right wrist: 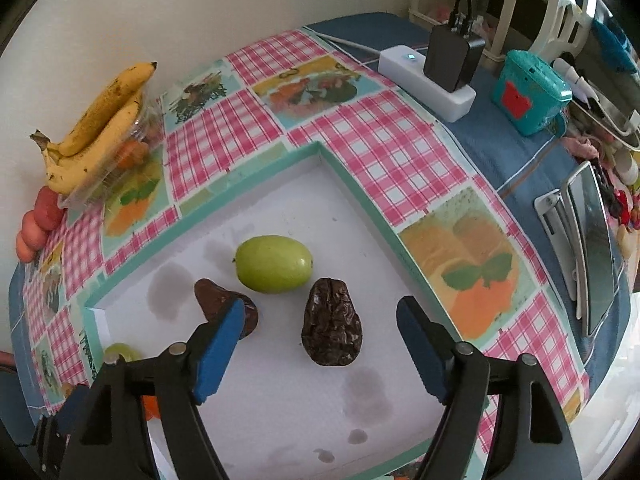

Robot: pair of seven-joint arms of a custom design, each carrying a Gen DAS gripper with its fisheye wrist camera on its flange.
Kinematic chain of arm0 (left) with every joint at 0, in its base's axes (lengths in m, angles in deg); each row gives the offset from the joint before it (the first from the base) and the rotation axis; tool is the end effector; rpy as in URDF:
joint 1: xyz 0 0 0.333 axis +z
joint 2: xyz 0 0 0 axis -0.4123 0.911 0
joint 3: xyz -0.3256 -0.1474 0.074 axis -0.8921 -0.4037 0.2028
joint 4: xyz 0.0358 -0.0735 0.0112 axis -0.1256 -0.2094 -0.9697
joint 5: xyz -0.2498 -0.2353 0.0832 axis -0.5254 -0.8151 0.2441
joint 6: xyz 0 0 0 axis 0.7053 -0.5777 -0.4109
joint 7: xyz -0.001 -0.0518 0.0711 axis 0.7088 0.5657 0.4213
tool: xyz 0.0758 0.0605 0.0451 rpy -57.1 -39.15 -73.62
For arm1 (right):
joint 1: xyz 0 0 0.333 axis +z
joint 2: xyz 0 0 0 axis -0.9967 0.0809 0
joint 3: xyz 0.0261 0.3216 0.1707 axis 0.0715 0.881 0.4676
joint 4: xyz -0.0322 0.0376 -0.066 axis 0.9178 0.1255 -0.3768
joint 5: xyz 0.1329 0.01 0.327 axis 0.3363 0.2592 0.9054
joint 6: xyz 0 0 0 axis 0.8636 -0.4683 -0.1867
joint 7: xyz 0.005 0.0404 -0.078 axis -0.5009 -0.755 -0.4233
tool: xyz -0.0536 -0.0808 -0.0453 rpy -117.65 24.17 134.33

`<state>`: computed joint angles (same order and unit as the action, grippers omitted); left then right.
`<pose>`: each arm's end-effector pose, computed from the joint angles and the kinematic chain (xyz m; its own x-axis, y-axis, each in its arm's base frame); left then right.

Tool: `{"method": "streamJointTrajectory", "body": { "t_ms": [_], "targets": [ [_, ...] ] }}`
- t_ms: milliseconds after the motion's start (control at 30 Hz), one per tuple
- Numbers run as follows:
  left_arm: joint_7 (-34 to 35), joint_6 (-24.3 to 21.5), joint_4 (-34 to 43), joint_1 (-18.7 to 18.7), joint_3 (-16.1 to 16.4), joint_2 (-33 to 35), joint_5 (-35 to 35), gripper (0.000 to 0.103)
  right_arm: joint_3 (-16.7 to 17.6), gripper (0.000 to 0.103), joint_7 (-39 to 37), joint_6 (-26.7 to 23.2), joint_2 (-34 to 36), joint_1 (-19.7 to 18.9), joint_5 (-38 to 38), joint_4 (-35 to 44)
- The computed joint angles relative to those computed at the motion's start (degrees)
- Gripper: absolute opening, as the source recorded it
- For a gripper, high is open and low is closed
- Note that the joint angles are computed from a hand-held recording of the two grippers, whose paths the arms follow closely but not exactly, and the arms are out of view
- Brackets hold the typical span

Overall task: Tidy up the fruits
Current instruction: 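Withdraw both grippers from the tray back over the fruit pile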

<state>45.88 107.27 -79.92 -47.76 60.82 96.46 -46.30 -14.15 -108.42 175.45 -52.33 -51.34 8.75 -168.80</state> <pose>0.4550 -0.4277 0.4376 -0.5249 -0.8506 0.0311 -0.7929 0.4754 -0.3812 0.3967 0.3814 0.4151 -0.7100 -0.6951 -0.1128 -0.6420 0.7047 -0.3019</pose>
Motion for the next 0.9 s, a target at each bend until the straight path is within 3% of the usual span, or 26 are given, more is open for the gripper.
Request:
{"method": "streamJointTrajectory", "body": {
  "t_ms": [133,200,600,900],
  "targets": [
    [-3.02,0.23,-0.80,1.06,1.58,-0.75,-0.23,0.093,0.26,0.088,0.66,0.89,-0.34,0.41,-0.54,-0.31],
    [-7.81,-0.30,-1.08,0.20,4.17,-1.42,3.80,0.099,0.17,0.089,1.10,1.85,-0.16,0.53,-1.35,-0.26],
    [-16.98,1.54,-7.99,6.99,7.98,-7.84,8.54,0.103,-0.22,0.089,0.89,3.01,4.07,3.67,-8.68,8.62],
    [-15.39,5.48,-14.08,12.00,8.81,-13.36,6.11,0.103,-0.07,0.089,-8.46,0.22,11.40,6.89,-6.57,21.22]
  ]
}}
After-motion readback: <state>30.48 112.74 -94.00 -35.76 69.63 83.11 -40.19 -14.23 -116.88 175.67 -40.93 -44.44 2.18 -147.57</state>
